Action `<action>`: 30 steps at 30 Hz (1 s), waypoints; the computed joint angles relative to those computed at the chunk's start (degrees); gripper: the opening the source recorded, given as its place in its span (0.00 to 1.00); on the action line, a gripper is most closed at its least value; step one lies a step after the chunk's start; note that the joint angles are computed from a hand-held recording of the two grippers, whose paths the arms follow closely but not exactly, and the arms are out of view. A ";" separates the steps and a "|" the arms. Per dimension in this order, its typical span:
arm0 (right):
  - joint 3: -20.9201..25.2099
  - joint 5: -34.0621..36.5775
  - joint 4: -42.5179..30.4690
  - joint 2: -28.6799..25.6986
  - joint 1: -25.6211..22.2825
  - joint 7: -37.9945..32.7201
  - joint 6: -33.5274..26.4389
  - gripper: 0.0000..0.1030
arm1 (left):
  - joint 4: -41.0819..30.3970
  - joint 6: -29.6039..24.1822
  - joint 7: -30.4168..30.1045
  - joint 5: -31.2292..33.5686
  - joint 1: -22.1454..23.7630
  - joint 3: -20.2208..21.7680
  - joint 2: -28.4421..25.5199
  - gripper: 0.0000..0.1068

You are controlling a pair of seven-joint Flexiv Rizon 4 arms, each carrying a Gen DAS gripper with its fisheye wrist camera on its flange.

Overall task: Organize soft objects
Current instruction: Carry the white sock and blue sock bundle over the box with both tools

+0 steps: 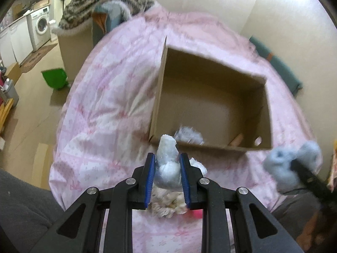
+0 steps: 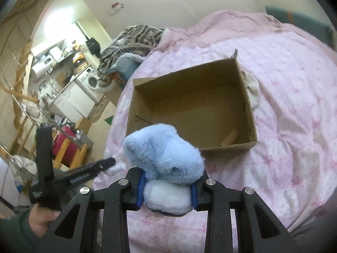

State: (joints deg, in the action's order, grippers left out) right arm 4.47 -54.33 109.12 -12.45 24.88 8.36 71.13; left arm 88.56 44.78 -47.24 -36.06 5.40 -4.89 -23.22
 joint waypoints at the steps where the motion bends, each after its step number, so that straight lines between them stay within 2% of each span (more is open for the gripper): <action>1: -0.08 -0.14 -0.34 -0.12 0.17 0.06 -0.78 0.34 | 0.53 0.66 1.26 -1.50 0.35 -0.61 0.50 0.20; 6: -0.24 -0.51 -0.63 0.34 -0.29 1.08 -1.52 0.34 | 0.81 4.24 4.52 -3.02 -0.30 -0.97 1.73 0.20; 11: -0.42 -1.07 -1.48 0.38 -1.05 0.63 -1.59 0.34 | -3.94 0.90 2.15 -0.46 -0.78 -0.71 -0.26 0.20; 23: -2.14 2.28 -6.64 -3.00 -2.78 -7.64 -2.21 0.34 | -17.85 0.59 -0.50 7.51 -4.35 -2.04 -9.16 0.21; 30: -2.83 9.98 -7.67 -6.57 -3.44 -11.24 -1.62 0.34 | -21.89 2.59 -2.94 12.18 -6.34 -1.84 -14.67 0.21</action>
